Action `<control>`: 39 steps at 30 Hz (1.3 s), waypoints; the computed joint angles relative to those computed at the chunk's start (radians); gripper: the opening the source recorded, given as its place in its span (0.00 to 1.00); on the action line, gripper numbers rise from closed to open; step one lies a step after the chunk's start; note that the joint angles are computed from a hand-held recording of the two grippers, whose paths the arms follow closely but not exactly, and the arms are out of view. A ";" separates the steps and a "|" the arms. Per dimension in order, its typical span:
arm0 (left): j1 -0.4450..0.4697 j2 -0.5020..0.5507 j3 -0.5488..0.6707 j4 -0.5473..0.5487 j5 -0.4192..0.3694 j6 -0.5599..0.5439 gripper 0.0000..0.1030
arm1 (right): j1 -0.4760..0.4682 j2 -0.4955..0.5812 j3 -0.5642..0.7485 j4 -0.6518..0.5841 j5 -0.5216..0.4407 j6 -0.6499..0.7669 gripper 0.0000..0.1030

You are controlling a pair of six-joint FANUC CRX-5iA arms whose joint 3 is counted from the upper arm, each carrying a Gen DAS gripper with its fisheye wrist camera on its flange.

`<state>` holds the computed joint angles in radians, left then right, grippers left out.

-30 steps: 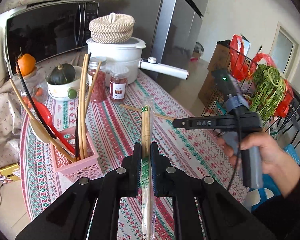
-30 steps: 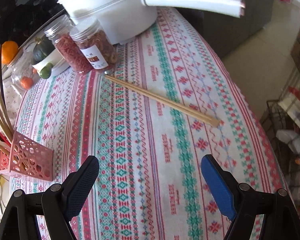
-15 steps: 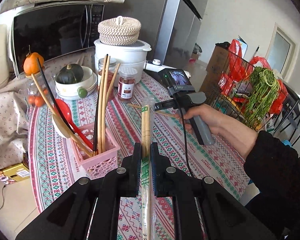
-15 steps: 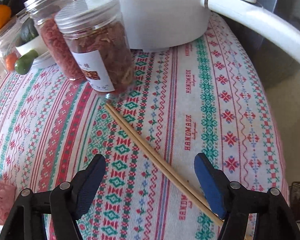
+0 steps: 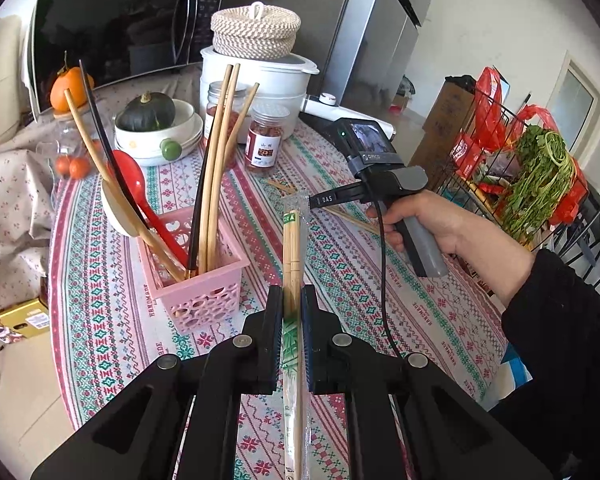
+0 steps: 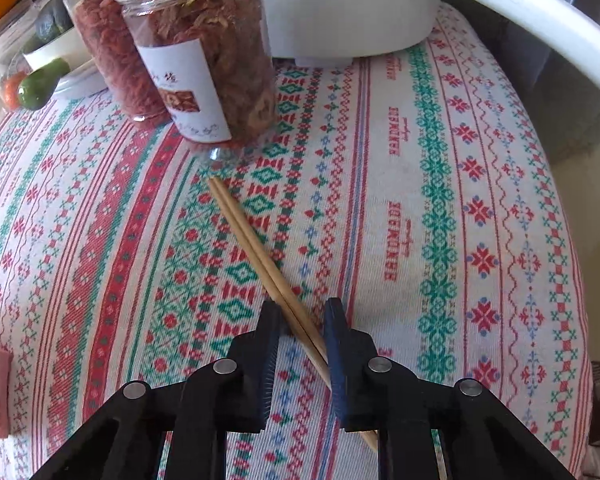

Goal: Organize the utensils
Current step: 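Grasp a pair of wooden chopsticks with the right tool while the left tool holds the wrapped chopsticks, then lift both held chopsticks up over the pink basket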

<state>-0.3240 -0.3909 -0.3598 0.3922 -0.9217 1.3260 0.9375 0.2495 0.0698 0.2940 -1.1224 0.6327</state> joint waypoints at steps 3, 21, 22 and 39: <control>0.001 -0.001 -0.003 0.005 0.000 0.005 0.09 | 0.006 -0.025 0.008 -0.075 -0.035 -0.002 0.15; 0.031 -0.005 -0.019 0.019 -0.006 -0.011 0.09 | -0.013 -0.039 0.044 -0.150 -0.142 0.010 0.51; 0.030 -0.002 -0.018 0.015 -0.006 -0.007 0.09 | 0.003 -0.021 0.055 -0.117 -0.168 0.009 0.49; -0.019 -0.026 -0.014 0.003 0.069 0.021 0.09 | 0.201 -0.152 -0.049 0.069 -0.162 -0.244 0.06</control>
<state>-0.3434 -0.4173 -0.3742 0.3954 -0.8526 1.3472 1.1388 0.0970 0.0211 0.3629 -1.2847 0.3890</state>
